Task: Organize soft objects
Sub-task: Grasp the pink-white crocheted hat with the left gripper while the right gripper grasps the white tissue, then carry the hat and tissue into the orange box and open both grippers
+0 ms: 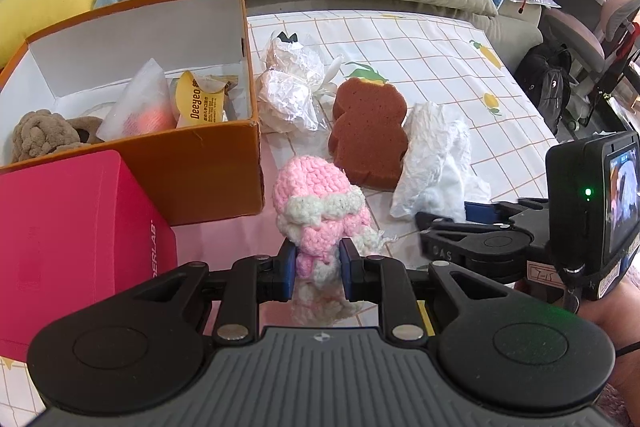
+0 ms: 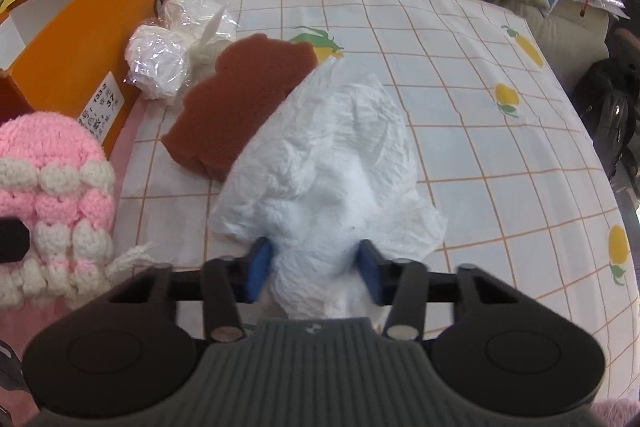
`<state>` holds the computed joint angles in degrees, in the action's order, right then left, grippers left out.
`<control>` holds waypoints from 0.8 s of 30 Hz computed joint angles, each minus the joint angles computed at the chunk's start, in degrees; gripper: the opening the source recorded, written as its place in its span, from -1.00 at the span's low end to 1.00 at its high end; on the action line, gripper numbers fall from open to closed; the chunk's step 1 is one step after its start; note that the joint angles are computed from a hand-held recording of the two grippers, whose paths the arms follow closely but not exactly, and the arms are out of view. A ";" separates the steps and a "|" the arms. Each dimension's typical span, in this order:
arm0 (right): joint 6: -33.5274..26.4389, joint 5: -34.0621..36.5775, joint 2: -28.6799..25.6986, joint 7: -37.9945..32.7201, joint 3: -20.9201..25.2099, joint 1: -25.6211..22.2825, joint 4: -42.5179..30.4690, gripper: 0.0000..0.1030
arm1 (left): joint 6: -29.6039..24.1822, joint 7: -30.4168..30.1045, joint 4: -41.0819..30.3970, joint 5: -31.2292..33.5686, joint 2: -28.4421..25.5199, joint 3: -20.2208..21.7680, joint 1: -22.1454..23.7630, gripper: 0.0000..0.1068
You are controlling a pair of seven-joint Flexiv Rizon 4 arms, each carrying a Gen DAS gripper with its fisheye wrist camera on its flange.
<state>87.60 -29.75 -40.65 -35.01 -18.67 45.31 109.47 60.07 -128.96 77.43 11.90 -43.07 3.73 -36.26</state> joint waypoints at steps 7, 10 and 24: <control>-0.41 1.20 0.71 -1.65 3.75 -3.39 -0.84 -0.85 | 1.65 -0.71 1.43 0.54 1.18 0.22 -0.05 -0.54; 0.99 1.44 2.58 -1.32 3.00 -2.77 0.81 -0.86 | 3.25 -0.76 2.64 0.68 2.12 0.11 0.04 -0.54; 7.38 4.52 14.81 -1.47 -7.47 9.41 12.37 -0.86 | 11.47 -2.90 9.44 4.71 9.02 3.61 -2.09 -0.54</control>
<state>94.98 -25.22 -25.84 -36.48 -26.14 54.72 121.83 71.54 -131.87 86.86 16.61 -34.05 7.33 -38.35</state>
